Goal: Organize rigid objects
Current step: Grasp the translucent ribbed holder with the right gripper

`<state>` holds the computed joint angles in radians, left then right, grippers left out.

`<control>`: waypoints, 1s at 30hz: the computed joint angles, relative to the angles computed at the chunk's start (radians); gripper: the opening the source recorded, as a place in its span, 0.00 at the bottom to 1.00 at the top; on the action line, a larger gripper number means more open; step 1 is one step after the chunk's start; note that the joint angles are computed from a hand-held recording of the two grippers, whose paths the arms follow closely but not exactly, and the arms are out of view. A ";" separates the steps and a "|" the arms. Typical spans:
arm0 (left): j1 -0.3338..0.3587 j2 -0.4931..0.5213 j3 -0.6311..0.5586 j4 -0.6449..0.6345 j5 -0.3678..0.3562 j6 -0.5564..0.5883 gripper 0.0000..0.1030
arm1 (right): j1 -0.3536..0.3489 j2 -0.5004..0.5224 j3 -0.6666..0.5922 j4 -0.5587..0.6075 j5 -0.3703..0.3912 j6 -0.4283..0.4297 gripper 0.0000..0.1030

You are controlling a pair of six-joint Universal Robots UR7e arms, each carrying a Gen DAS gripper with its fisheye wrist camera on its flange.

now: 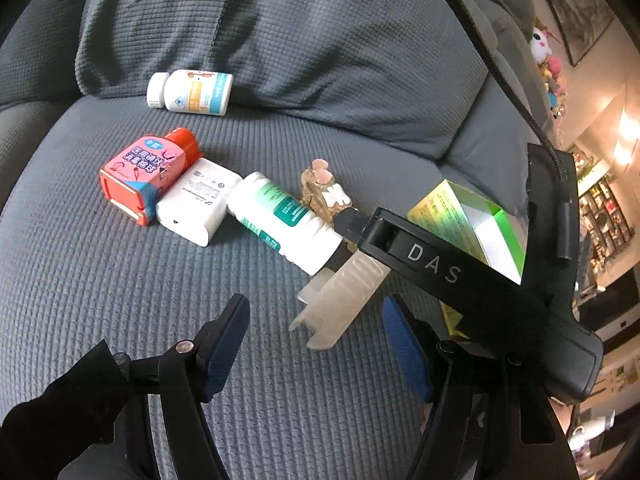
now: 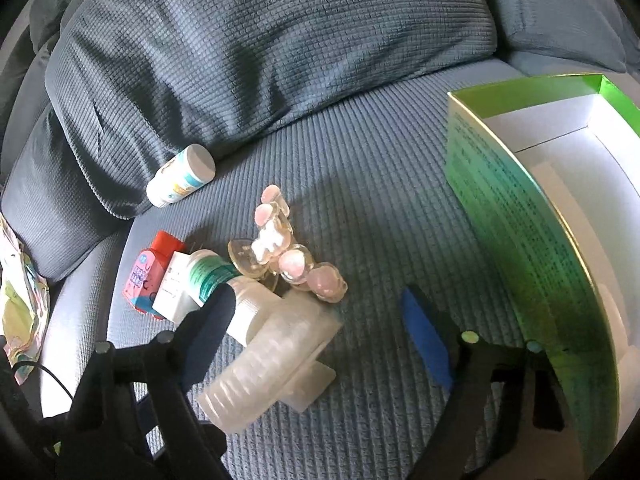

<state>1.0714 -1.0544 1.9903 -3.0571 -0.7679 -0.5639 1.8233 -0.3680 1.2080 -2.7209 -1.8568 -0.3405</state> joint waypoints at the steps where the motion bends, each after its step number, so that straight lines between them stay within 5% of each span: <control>1: 0.000 0.000 -0.001 0.007 0.002 -0.003 0.68 | 0.000 -0.001 0.000 -0.001 0.003 -0.001 0.81; 11: 0.005 0.014 -0.004 0.031 -0.009 -0.037 0.68 | -0.008 0.013 -0.039 0.062 0.024 0.039 0.78; 16: 0.011 0.029 -0.009 0.023 -0.024 -0.038 0.68 | -0.009 0.003 -0.035 0.083 0.056 0.041 0.66; 24: 0.005 0.053 -0.031 0.030 0.014 0.007 0.34 | -0.016 -0.009 -0.026 0.129 0.128 0.044 0.46; 30: -0.029 0.076 -0.028 -0.048 0.036 0.126 0.25 | -0.011 -0.023 -0.005 0.125 0.140 0.007 0.38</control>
<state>1.0422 -0.9784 1.9620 -3.1047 -0.7323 -0.4379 1.8125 -0.3909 1.2032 -2.5959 -1.7173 -0.3334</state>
